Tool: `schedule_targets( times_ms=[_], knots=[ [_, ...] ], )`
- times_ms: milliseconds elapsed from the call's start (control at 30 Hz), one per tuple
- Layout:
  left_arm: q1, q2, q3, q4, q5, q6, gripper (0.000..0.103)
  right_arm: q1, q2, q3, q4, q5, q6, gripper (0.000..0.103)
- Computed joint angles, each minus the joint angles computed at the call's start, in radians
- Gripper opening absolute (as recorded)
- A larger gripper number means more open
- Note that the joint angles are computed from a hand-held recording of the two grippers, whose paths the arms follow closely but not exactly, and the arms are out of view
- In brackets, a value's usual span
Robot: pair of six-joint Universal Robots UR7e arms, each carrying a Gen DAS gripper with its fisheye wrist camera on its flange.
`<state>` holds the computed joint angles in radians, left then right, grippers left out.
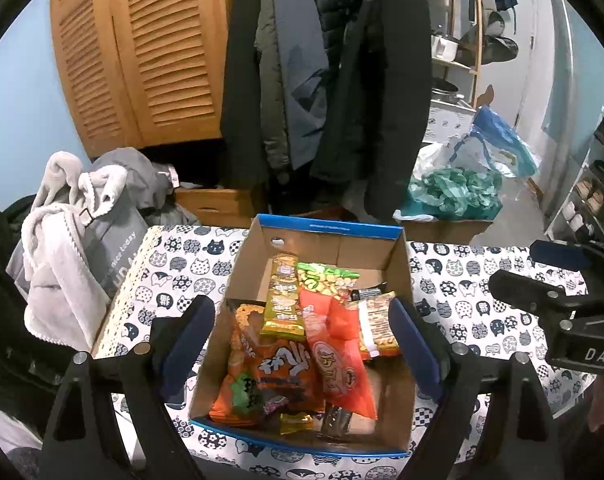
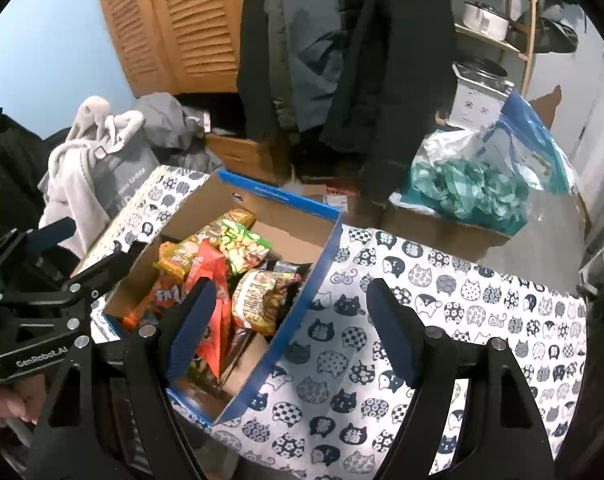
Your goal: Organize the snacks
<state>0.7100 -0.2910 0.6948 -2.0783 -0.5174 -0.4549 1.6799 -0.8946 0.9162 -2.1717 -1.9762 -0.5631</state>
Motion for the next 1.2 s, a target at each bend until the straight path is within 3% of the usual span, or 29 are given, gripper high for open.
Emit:
schedule_targets(
  times_ms=[1200],
  knots=[
    [-0.004, 0.026, -0.044, 0.027, -0.006, 0.014, 0.091, -0.017, -0.022, 0.027, -0.023, 0.006, -0.006, 0.077]
  ],
)
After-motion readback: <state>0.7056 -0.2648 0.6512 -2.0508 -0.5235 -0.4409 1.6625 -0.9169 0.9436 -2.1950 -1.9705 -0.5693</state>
